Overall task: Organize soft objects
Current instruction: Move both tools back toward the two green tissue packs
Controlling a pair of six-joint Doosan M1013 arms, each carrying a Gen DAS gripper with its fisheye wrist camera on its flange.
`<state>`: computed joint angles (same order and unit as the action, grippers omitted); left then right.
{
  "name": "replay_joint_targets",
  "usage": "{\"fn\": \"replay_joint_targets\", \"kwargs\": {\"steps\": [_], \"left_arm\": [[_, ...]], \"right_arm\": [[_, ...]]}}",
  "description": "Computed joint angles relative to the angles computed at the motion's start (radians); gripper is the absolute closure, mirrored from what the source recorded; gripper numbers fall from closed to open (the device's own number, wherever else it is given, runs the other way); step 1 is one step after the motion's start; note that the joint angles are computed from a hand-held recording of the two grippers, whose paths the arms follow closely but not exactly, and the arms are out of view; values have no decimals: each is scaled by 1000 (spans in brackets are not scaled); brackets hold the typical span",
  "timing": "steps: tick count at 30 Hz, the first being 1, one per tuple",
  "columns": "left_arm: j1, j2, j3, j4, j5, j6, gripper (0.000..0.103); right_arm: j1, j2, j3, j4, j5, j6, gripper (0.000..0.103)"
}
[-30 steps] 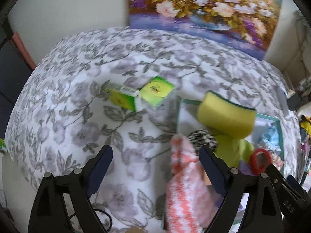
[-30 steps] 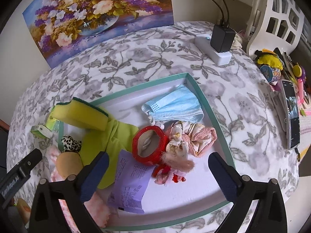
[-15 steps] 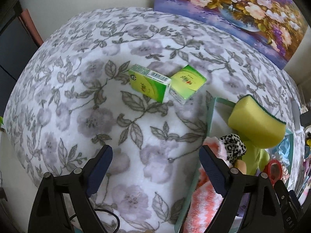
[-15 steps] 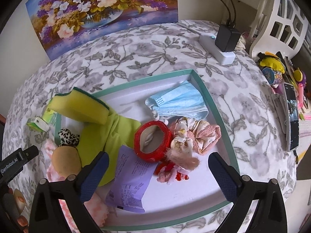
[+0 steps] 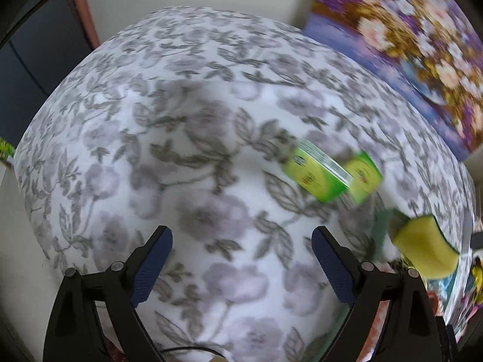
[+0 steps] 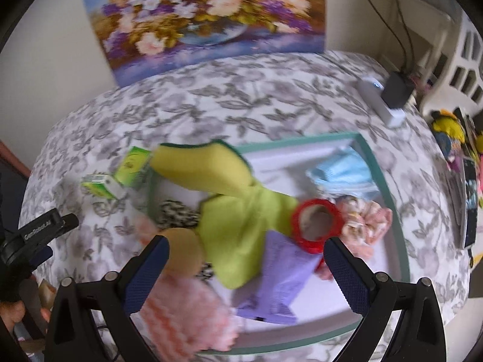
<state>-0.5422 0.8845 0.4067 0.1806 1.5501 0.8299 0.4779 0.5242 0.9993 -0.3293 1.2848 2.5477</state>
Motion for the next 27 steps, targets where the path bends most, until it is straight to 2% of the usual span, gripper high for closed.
{"fn": "replay_joint_targets", "kwargs": {"steps": [7,13,22,27], "left_arm": [[40,-45,90,9,-34,-86,9],[57,-63,129,20,-47,-120,9],[62,-54,115,26,-39,-108,9],[61,-21,61,14,-1,-99,9]], "right_arm": [[24,62,-107,16,17,-43,0],[41,122,-202,45,27,-71,0],[63,204,-328,64,75,-154,0],[59,234,-377,63,107,-164,0]]}}
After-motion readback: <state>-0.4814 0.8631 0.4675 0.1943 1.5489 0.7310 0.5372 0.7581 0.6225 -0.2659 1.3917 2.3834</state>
